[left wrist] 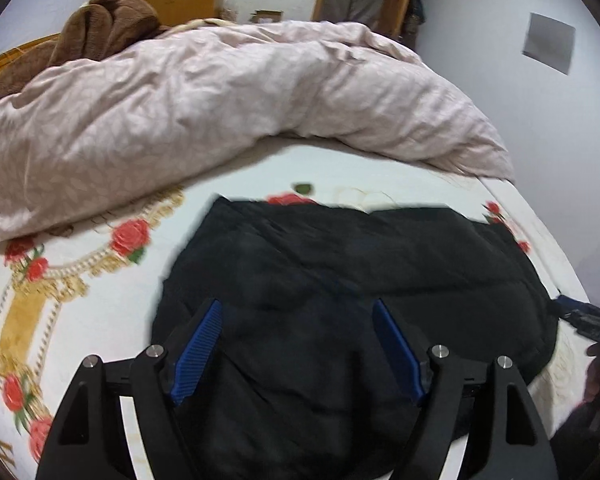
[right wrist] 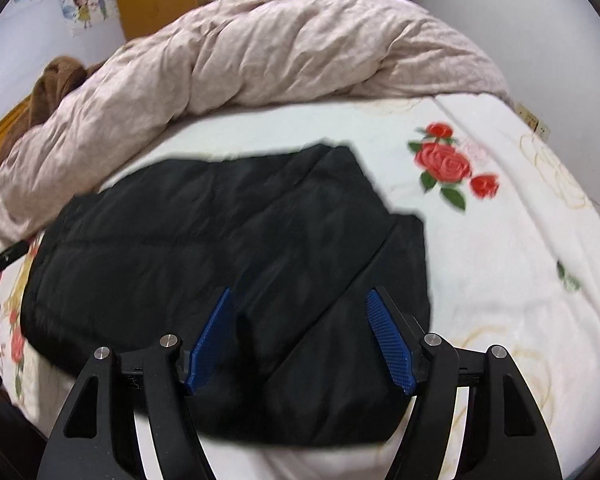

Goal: Fold large clothes

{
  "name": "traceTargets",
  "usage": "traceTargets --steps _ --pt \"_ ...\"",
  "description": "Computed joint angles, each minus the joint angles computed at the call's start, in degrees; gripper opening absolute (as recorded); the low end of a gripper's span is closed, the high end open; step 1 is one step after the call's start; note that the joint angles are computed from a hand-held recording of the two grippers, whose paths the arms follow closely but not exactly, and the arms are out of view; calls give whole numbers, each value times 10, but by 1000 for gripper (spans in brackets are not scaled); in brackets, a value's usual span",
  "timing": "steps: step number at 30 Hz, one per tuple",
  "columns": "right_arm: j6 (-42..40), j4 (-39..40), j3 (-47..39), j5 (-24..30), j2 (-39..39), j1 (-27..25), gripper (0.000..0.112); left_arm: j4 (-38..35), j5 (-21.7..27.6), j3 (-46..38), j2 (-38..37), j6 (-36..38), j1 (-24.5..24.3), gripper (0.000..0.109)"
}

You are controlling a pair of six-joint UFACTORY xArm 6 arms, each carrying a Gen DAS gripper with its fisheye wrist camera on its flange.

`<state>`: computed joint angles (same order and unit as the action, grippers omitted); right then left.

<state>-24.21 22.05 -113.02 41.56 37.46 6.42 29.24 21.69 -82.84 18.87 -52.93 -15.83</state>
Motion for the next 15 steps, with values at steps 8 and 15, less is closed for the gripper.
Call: traceTargets --steps 8,15 --pt "17 -58 3 21 32 13 70 -72 18 -27 62 41 -21 81" --pt "2 -5 23 -3 -12 14 69 -87 13 -47 42 56 -23 78"
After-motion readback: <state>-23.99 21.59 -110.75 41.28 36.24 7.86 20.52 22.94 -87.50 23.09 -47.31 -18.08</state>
